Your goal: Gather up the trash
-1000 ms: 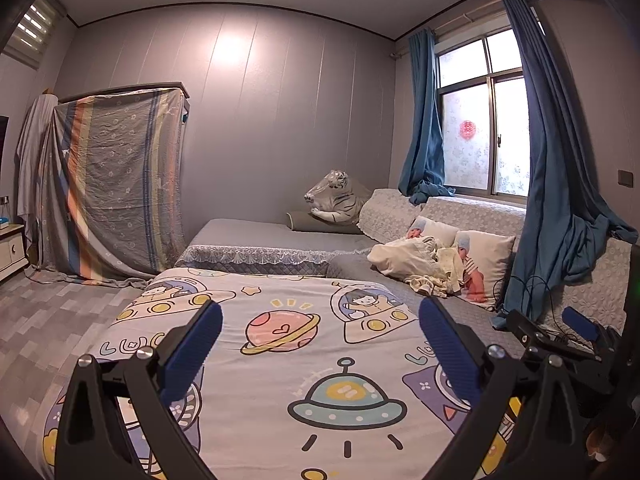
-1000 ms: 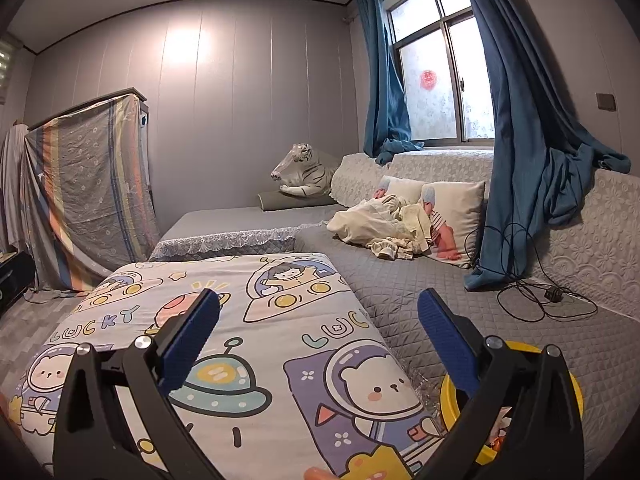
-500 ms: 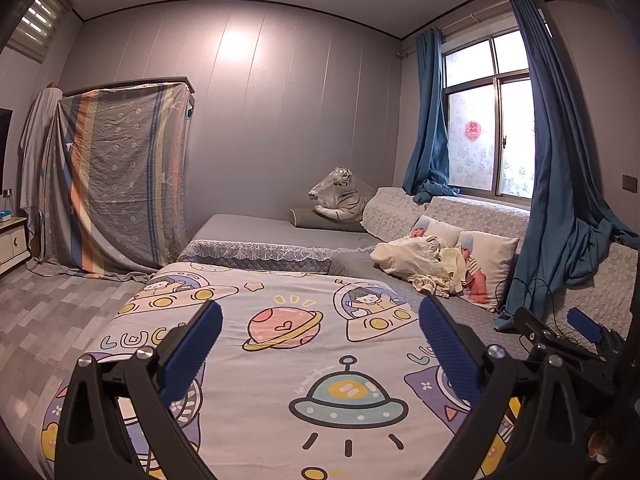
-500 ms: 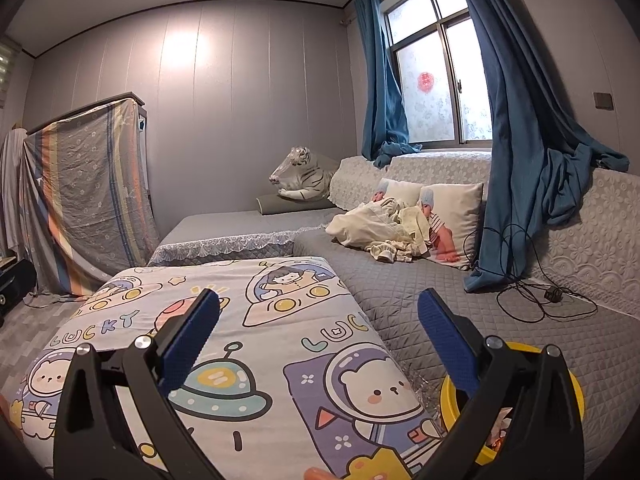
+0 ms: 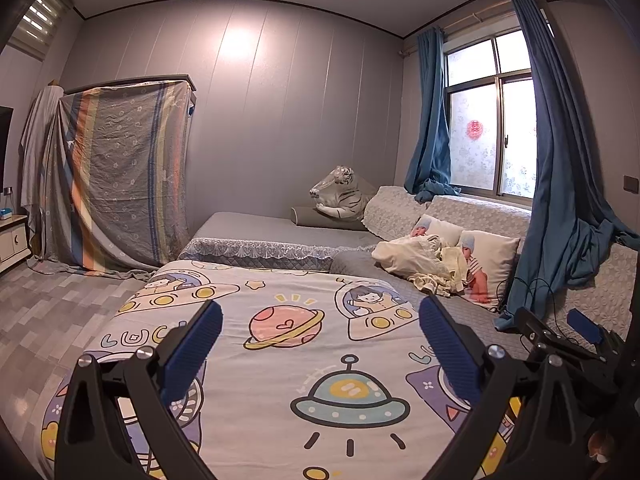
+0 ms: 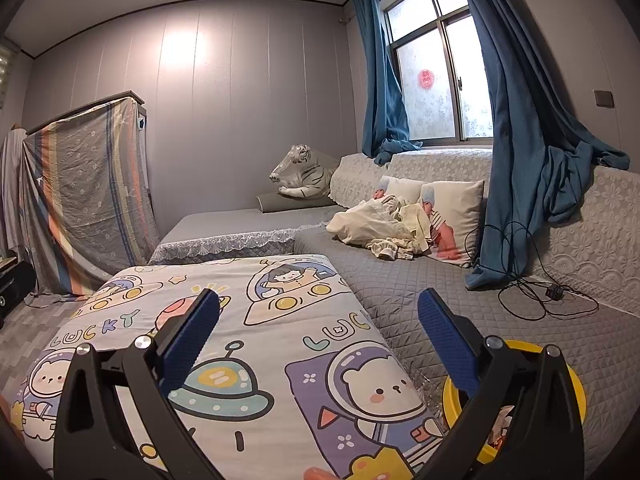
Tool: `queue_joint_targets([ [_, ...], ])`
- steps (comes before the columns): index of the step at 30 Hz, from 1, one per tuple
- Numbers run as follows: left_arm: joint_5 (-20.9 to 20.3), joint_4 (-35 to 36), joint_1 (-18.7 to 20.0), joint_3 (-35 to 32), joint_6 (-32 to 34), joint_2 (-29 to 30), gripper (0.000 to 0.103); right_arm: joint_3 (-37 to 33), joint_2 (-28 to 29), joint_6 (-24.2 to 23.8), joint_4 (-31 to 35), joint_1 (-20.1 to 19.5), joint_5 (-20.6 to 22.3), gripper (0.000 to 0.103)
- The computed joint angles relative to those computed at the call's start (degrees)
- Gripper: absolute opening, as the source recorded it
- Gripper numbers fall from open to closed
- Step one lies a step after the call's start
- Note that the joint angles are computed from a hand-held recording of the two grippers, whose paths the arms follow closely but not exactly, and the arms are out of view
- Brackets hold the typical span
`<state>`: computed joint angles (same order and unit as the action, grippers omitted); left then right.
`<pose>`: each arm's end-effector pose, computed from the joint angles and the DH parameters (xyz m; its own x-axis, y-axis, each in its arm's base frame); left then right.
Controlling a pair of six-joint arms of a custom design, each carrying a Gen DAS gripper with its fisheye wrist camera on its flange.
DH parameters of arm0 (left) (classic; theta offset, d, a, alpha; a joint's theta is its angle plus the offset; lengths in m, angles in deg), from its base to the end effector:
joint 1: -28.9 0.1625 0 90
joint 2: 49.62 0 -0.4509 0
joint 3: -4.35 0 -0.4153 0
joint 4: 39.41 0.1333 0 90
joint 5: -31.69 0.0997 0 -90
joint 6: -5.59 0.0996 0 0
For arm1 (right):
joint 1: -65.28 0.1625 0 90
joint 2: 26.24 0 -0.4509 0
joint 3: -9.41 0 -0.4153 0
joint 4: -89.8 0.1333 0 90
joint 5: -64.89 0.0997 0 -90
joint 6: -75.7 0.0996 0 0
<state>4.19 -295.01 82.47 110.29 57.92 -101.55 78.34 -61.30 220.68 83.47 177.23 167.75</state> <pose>-0.1353 -0.5566 0.2911 -0.6993 -0.4723 -0.5366 0.5482 0.1273 -0.8266 0.3849 -0.6577 0.0568 -0.7018 -0.3946 0.5931 -0.7028 0.2471 -0.6671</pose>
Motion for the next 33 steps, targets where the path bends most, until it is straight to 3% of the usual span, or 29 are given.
queue_joint_targets([
  [33, 0.4, 1.7, 0.6, 0.0, -0.9, 0.3, 0.095, -1.8, 1.2, 1.4, 2.1, -0.6, 0.7, 0.095],
])
